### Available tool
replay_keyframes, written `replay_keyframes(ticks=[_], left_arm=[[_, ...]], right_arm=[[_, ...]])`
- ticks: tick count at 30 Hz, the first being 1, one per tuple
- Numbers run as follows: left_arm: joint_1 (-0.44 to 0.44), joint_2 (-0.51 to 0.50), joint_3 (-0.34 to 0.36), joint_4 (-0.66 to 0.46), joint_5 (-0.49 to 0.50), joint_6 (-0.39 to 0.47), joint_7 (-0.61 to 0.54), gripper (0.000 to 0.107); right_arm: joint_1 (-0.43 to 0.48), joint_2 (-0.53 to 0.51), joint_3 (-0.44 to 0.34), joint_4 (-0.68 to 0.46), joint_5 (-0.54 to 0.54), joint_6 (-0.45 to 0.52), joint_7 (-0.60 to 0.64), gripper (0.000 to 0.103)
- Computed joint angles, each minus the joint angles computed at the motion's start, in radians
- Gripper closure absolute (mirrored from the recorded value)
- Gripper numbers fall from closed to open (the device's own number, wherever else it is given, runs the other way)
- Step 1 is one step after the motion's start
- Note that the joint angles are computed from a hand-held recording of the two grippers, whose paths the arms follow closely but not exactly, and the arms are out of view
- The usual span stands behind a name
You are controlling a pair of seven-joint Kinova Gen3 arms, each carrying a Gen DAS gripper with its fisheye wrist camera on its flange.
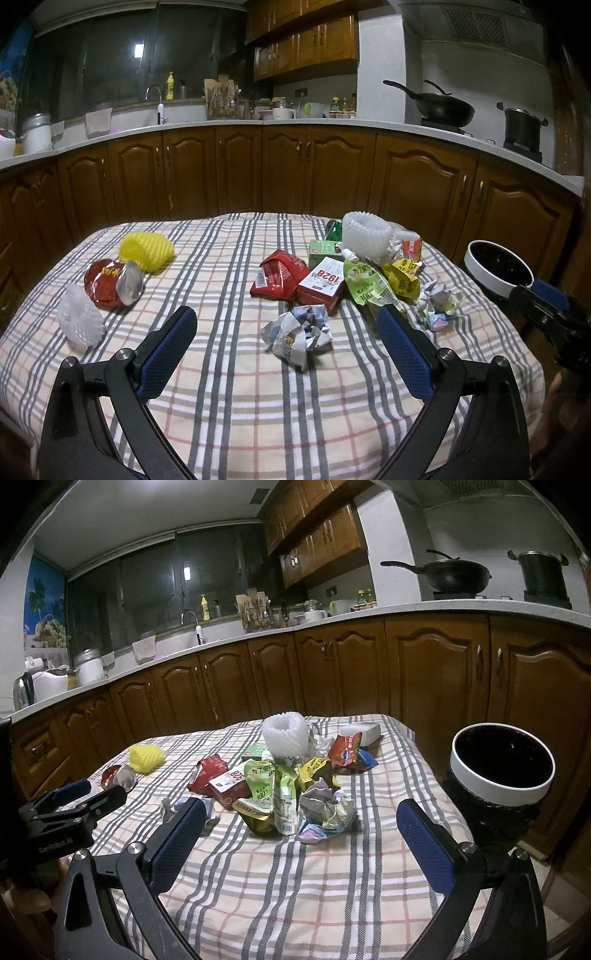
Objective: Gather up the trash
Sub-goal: 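Move both tools toward the crumpled wrappers in the middle of the table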
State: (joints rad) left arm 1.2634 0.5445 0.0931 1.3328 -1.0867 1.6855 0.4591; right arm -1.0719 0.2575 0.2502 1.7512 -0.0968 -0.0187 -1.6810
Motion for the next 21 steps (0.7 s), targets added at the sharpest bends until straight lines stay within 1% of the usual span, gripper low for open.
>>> replay_keyframes(ticks=[13, 17, 18, 21], left_arm=[[-0.014, -0.007, 0.005, 0.010, 0.012, -0.018, -0.001, 0.008], [-0.032, -0.018, 0.009, 0.030, 0.024, -0.054, 0.007, 0.008], [-0.038, -0.022, 0.010, 0.036, 0.028, -0.067, 0.009, 0.008], [-0.064, -0.036, 0.018, 0.058, 0.046, -0.114, 0.008, 0.008]], right_arm=[[0.018, 0.007, -0.023, -0.011, 0.012, 0.013, -0.017, 0.000], [0.065, 0.014, -0.071, -0.021, 0.027, 0.027, -0.033, 0.000], [0.068, 0.016, -0.073, -0.026, 0.032, 0.035, -0.040, 0.000], [0.126, 0.026, -0.133, -0.044, 0.055, 0.059, -0.058, 0.000]])
